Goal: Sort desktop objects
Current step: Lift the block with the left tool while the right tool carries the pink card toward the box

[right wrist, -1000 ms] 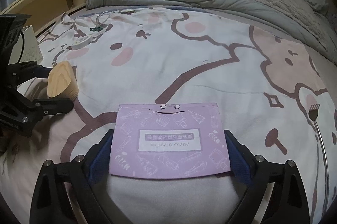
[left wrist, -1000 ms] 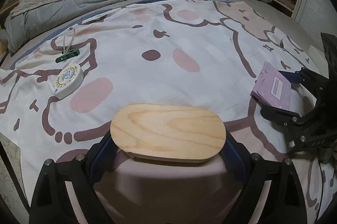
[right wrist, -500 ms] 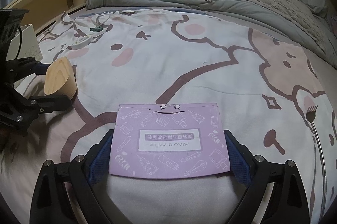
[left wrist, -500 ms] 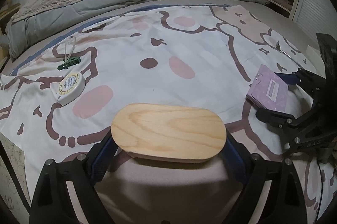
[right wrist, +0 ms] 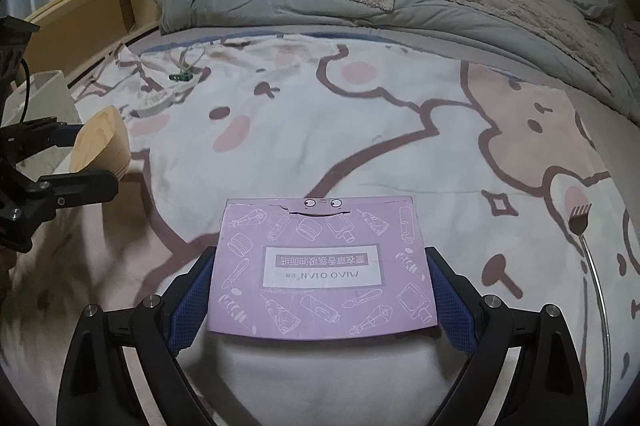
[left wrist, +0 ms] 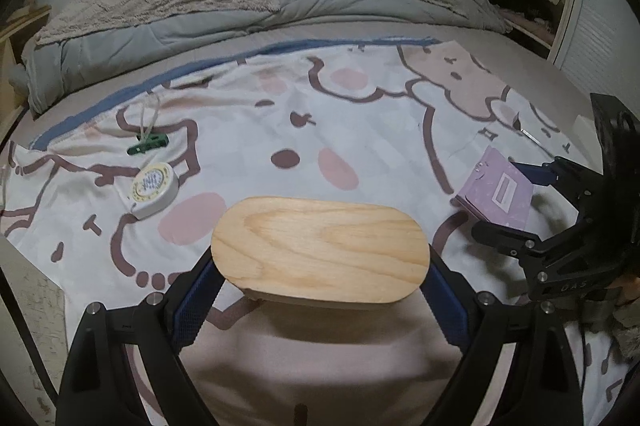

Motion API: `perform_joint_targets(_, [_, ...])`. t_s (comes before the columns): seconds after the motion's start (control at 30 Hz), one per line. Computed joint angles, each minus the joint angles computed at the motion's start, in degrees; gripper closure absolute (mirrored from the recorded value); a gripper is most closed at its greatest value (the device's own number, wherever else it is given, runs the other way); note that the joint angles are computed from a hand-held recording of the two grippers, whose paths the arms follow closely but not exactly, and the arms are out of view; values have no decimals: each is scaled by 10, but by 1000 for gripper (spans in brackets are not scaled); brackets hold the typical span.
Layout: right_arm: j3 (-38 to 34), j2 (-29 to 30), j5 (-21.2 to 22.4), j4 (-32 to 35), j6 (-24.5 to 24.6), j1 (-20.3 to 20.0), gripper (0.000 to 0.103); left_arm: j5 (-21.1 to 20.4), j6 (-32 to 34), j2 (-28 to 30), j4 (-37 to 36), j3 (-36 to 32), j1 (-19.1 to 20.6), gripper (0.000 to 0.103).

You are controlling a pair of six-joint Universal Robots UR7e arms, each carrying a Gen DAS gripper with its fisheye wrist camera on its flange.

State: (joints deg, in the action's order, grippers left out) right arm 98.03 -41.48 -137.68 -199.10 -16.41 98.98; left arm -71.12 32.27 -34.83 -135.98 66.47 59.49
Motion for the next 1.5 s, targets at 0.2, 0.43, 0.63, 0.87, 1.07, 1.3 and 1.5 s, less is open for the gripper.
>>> perform_joint_targets(0.2, [-12, -7, -9, -3, -24, 17, 7, -5, -9, -17, -6, 3, -9, 9])
perform_joint_targets(0.43, [-36, -7, -26, 6, -67, 43, 7, -9, -26, -40, -18, 10, -19, 9])
perform_joint_targets(0.63, [-54, -9, -40, 14, -84, 65, 7, -6, -20, -67, -37, 26, -28, 9])
perform_joint_targets(0.87, [-70, -18, -38, 23, -87, 93, 7, 0, -19, -105, -57, 53, -37, 9])
perform_joint_targets(1.07, [-92, -14, -48, 32, -92, 118, 7, 18, -12, -138, -90, 78, -45, 9])
perform_joint_targets(1.3, [-121, 0, -55, 50, -93, 150, 7, 43, -20, -176, -99, 98, -47, 9])
perform_joint_targets(1.5, [-157, 21, -56, 71, -104, 175, 7, 58, -8, -208, -115, 113, -45, 9])
